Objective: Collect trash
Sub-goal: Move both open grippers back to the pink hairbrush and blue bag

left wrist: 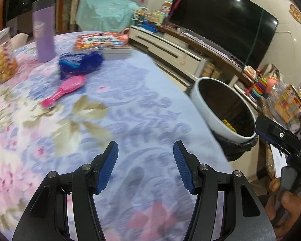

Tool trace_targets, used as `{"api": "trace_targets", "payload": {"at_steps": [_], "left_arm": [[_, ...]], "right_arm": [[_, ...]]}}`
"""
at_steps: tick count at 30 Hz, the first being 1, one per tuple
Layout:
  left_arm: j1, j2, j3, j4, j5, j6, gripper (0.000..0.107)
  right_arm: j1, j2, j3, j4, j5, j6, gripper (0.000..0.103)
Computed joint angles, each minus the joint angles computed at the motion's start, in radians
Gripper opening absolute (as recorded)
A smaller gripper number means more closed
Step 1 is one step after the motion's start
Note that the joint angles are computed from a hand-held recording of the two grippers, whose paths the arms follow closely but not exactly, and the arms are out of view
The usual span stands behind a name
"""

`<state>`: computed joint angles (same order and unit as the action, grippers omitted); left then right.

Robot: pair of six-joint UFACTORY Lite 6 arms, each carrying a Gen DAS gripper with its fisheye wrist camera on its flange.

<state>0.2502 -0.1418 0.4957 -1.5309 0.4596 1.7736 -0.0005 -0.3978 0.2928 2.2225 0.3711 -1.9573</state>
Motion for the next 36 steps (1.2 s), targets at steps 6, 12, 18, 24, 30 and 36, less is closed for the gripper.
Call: {"api": "trace_targets", "payload": {"at_steps": [6, 12, 18, 24, 30, 36], "left_arm": [[0.198, 0.046, 0.003, 0.042, 0.074, 0.077, 0.058], [0.359, 0.147, 0.077, 0.073, 0.114, 0.132, 0.058], [0.417, 0.252, 0.186, 0.095, 0.117, 0.128, 0.058], [0.390, 0.365, 0.313, 0.081, 0.077, 0.125, 0.058], [0.319, 0.492, 0.469, 0.074, 0.019, 0.100, 0.058], [0.229, 0.612, 0.613, 0.061, -0.067, 0.083, 0.058]], "right_arm": [[0.213, 0.054, 0.021, 0.382, -0.046, -0.292, 0.102], [0.404, 0.177, 0.086, 0.734, -0.031, -0.562, 0.102], [0.522, 0.298, 0.163, 0.894, 0.004, -0.678, 0.102], [0.556, 0.412, 0.236, 0.898, 0.036, -0.672, 0.102], [0.540, 0.476, 0.287, 0.840, 0.051, -0.622, 0.102], [0.510, 0.555, 0.354, 0.755, 0.064, -0.562, 0.102]]}}
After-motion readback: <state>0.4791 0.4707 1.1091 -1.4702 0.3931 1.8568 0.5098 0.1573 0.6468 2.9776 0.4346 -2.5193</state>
